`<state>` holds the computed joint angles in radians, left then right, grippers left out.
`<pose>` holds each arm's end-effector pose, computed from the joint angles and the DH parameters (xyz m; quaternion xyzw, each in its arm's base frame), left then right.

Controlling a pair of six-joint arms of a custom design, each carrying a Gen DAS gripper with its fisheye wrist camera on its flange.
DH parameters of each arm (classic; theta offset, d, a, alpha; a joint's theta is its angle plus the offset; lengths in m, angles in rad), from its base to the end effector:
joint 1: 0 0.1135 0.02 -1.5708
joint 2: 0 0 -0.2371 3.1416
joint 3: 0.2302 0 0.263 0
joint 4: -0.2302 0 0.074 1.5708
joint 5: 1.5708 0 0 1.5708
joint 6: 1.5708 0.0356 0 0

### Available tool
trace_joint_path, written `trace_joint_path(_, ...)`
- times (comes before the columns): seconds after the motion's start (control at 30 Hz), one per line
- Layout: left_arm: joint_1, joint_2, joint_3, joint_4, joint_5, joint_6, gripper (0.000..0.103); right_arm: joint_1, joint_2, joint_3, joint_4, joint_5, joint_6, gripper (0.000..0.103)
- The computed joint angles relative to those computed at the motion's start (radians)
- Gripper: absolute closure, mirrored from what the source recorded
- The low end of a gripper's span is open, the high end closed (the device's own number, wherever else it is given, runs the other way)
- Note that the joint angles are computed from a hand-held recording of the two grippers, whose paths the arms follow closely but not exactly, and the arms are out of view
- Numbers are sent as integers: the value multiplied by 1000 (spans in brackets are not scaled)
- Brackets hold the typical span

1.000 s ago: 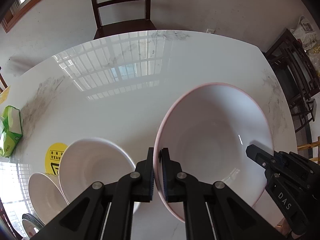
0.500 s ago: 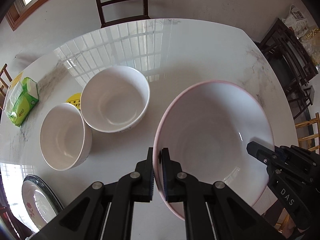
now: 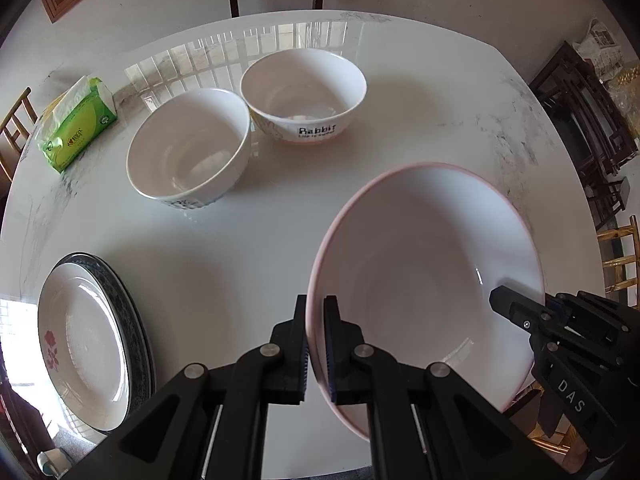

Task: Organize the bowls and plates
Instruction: 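Carry the pink bowl with both grippers beside the plate stack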

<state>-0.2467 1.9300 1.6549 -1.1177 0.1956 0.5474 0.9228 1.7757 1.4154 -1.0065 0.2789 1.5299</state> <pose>0.3720 -0.1008 0.2165 0.3913 0.9108 -0.0829 0.1020 0.2196 0.2739 0.2055 0.3080 0.9359 0.0482 0.1642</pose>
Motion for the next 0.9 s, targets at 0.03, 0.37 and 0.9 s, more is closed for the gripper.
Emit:
trace_joint_path(0.03,14,-12,-19,11,0,10,97,9,23,25,-7,3,-2,90)
trace_joint_path(0.37,129,-41,-110,58,7,65,97,47,173,175,6,-17,-14,90)
trace_joint_path(0.9,190,-29,-151,82,27,105,96,53,238,222,45,-33,-51,87)
